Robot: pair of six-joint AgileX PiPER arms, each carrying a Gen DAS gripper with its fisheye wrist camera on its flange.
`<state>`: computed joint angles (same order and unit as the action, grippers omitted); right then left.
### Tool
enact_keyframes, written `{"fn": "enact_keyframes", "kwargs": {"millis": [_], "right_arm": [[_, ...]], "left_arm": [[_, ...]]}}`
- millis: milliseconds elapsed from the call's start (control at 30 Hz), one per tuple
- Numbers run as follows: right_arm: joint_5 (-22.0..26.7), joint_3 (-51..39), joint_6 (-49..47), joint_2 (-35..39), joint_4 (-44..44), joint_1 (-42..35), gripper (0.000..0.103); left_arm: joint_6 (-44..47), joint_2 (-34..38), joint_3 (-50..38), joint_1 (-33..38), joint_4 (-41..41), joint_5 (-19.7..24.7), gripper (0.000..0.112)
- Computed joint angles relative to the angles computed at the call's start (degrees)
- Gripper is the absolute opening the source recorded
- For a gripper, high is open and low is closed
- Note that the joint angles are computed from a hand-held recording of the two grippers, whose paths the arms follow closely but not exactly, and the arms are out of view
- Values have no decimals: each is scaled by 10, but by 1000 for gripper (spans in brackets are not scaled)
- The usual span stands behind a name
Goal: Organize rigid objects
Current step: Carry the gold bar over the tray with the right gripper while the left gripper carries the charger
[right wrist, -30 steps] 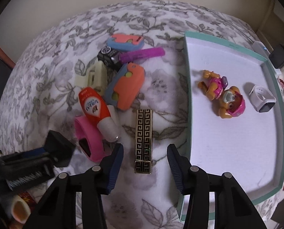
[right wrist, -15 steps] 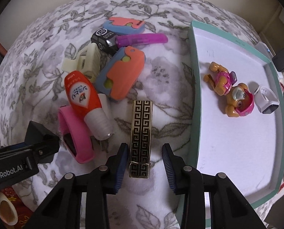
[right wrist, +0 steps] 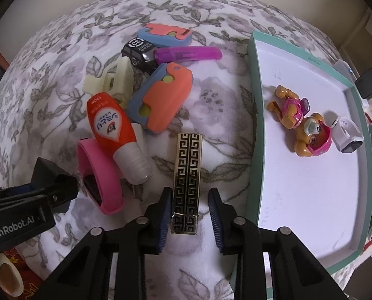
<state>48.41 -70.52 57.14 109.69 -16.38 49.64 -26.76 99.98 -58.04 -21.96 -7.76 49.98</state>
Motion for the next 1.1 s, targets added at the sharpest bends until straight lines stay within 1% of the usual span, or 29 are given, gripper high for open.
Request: {"fn": "enact_keyframes", "kwargs": {"millis": [33,167,300,600,867,933,1100], "right_arm": [[0,-1,0,-1,0,0,22],[1,4,-6,-10,7,-4,22],[-8,20,-1,-33,5,-13,22],[-14,42,36,-91,-31,-18,22],[1,61,82,-126,-65,-14,22],[3,71,87,-137,-71,-19,22],[8,99,87,-161,-73,-46,22]], "left_arm": [[1,-1,1,2,-1,-1,62],[-3,-14,3,3,8,-4,61],[-11,-34,1,2,14,-3,61],[-30,-82,-18,-23,50,0,61],[-13,-88,-37,-44,36,-15,61],[-22,-84,-46,-63,42,-21,61],[-25,-62,-72,-94,37,-20,61]]}}
